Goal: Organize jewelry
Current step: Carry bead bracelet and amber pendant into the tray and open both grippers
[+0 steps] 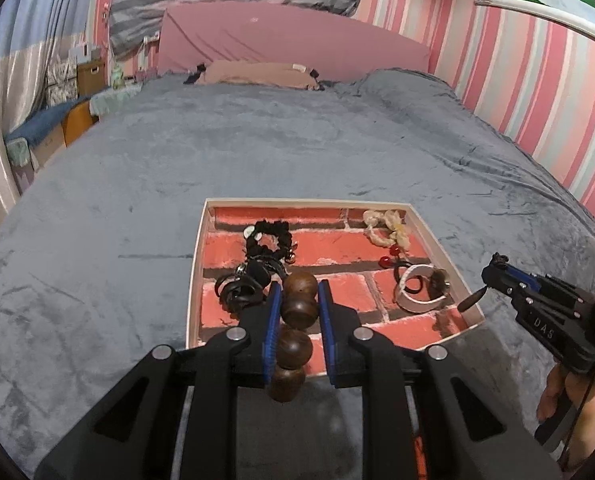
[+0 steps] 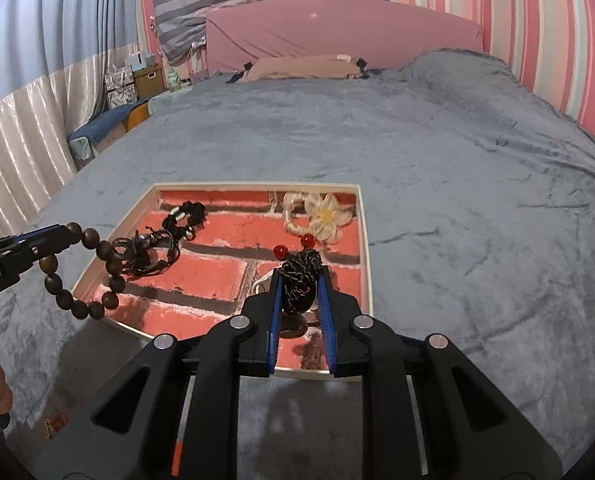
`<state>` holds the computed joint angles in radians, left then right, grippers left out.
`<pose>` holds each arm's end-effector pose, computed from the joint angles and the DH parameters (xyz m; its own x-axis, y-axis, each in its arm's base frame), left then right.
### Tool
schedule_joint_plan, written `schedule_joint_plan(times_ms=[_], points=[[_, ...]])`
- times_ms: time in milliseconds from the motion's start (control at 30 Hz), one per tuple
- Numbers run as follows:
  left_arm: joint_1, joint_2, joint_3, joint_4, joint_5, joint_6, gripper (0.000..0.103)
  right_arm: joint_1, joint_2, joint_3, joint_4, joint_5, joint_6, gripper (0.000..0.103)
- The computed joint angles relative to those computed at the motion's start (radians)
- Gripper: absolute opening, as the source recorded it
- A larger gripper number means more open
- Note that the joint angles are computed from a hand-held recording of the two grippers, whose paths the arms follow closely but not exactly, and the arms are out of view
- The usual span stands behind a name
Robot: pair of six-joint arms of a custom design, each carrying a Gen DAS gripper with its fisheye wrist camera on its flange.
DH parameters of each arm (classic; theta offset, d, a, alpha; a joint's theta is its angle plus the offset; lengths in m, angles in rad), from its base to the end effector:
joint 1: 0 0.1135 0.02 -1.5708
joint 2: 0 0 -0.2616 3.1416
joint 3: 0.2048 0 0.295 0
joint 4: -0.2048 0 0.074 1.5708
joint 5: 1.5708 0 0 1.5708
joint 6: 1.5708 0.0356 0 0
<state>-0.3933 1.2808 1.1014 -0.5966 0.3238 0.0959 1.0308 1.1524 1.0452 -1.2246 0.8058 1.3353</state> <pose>0.2885 -0.1320 0.2962 -0.5891 0.3427 -0.7318 0.6324 0.7593 -0.1535 0.1406 0.1846 0.2854 -0.6088 0.2942 -0.7368 0.3676 0.9276 0.0667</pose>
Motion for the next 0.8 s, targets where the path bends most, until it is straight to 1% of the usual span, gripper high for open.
schedule_joint_plan(times_ms=[100, 200, 300, 433, 600, 700, 800], points=[[0.008, 0.055, 0.007, 0.025, -0.006, 0.0, 0.019, -0.045, 0.002, -0.063, 0.088, -0.043, -0.047, 0.018], [0.02, 0.079, -0.002, 0.049, -0.018, 0.009, 0.019, -0.064, -0.002, -0.117, 0.139, -0.069, -0.051, 0.018], [0.042, 0.106, -0.006, 0.063, -0.02, 0.019, 0.019, -0.062, -0.011, -0.152, 0.143, -0.069, -0.022, 0.018], [0.056, 0.124, -0.018, 0.086, -0.045, 0.03, 0.019, -0.057, -0.015, -0.159, 0.116, -0.062, 0.001, 0.018], [0.072, 0.136, -0.029, 0.102, -0.056, 0.036, 0.019, -0.049, -0.028, -0.198, 0.116, -0.081, 0.026, 0.018], [0.077, 0.16, -0.027, 0.101, -0.06, 0.042, 0.019, -0.064, -0.025, -0.214, 0.149, -0.102, 0.012, 0.018], [0.077, 0.172, -0.037, 0.111, -0.073, 0.05, 0.019, -0.077, 0.012, -0.201, 0.171, -0.106, -0.014, 0.018]])
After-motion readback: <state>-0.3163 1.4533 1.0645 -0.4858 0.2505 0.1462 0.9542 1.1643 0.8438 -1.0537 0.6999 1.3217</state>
